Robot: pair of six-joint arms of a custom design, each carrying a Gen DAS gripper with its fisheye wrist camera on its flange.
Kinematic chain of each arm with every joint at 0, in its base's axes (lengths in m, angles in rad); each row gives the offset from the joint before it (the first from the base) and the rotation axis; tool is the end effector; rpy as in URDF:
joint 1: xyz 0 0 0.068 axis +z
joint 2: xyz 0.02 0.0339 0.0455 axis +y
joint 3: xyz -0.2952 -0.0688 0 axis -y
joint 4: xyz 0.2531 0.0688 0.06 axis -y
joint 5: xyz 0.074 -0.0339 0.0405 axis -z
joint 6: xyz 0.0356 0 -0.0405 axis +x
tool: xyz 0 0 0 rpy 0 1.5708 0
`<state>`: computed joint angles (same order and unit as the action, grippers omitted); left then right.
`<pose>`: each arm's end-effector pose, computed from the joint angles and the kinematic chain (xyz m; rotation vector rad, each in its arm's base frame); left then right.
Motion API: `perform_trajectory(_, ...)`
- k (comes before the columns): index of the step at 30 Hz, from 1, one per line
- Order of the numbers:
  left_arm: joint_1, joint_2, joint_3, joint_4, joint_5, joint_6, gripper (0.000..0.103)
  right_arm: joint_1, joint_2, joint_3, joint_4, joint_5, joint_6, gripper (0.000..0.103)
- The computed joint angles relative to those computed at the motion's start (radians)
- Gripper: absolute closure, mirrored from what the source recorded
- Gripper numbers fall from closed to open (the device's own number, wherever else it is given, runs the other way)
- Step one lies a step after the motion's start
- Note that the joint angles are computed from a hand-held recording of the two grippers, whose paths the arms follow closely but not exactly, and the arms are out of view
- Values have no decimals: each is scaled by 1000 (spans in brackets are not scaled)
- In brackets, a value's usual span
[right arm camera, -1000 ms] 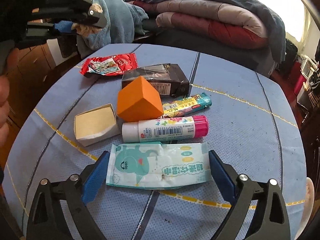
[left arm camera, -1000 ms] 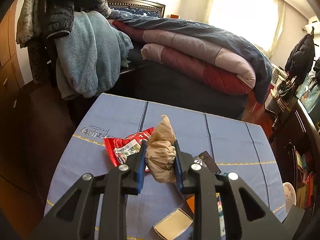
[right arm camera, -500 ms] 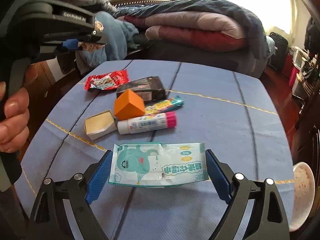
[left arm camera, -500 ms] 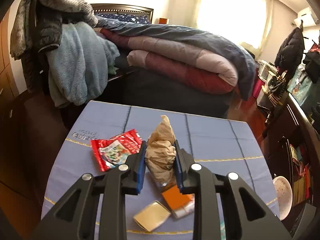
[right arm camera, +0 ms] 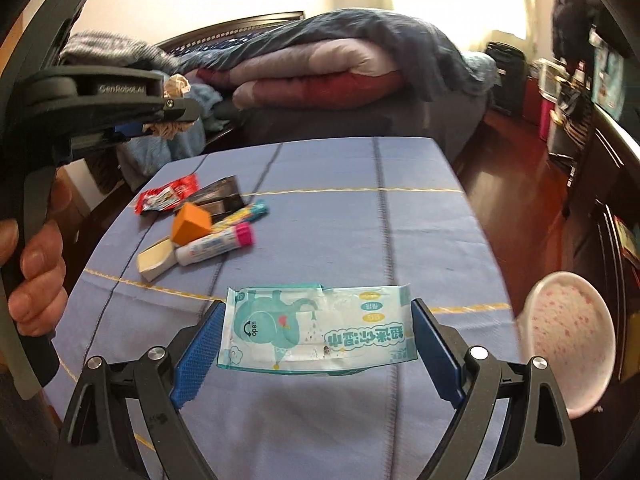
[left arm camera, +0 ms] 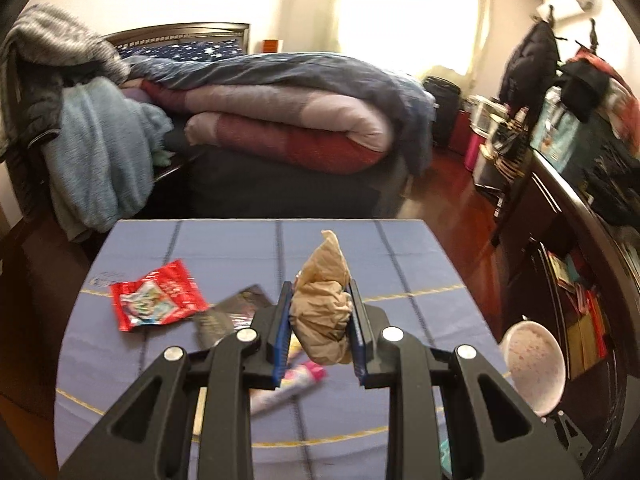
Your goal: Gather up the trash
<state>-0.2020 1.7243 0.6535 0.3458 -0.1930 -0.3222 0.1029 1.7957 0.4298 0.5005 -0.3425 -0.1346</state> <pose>0.3155 -0.0576 0.1396 -0.2359 2.2678 -0.0527 0.2632 0.0392 0.0838 -0.4367 2.3685 0.4016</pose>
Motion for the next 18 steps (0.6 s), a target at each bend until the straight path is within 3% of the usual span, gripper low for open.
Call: perform_trajectory(18, -308, 151, 216, -87, -39, -19, 77, -447, 30, 20, -52, -193, -142, 13)
